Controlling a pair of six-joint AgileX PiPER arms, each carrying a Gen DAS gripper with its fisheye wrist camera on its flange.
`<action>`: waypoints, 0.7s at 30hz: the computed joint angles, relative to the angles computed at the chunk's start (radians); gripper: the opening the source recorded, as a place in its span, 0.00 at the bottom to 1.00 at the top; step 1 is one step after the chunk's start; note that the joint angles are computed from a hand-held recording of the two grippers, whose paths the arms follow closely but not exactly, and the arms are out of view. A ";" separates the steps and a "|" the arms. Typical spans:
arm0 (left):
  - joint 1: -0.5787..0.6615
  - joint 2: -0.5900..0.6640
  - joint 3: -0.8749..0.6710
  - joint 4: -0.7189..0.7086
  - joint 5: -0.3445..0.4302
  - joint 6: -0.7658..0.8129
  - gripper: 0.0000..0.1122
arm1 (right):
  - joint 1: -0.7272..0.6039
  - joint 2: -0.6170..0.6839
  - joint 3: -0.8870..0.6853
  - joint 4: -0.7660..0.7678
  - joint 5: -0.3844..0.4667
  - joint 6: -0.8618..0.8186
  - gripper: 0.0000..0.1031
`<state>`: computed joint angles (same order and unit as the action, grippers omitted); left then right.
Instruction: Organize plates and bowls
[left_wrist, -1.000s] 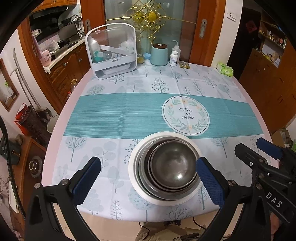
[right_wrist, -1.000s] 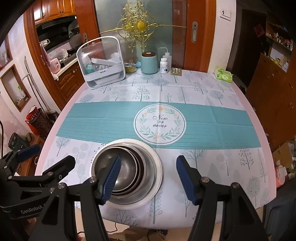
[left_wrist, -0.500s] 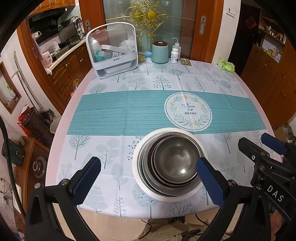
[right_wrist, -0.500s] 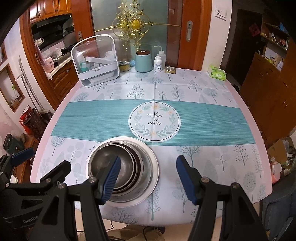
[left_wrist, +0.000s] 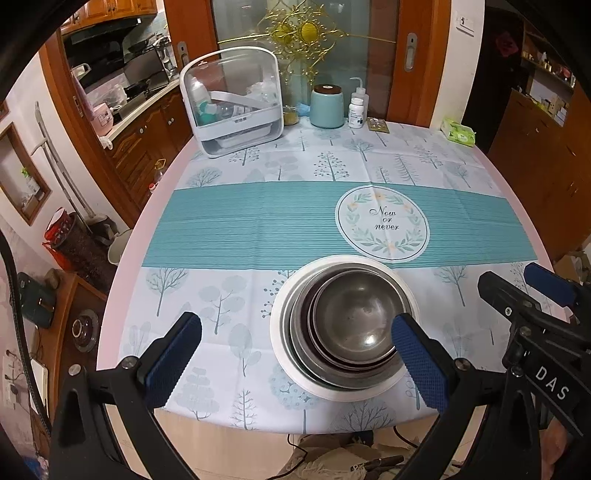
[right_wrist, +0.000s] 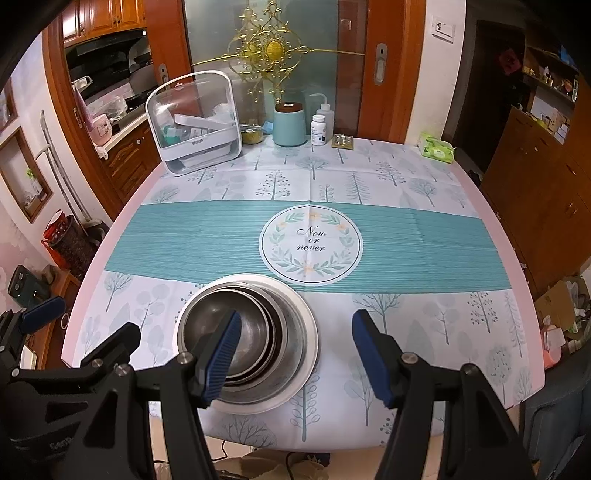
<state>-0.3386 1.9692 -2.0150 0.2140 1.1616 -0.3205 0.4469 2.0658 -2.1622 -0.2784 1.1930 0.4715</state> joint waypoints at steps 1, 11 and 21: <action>0.000 -0.001 0.001 0.001 0.001 -0.004 0.91 | 0.000 0.000 0.000 0.003 -0.001 -0.003 0.61; 0.002 0.004 -0.004 -0.010 0.004 -0.004 0.91 | 0.000 -0.003 0.005 0.006 -0.004 -0.006 0.61; -0.001 0.003 -0.005 -0.006 0.005 -0.012 0.91 | -0.003 0.000 0.004 0.016 -0.012 -0.010 0.61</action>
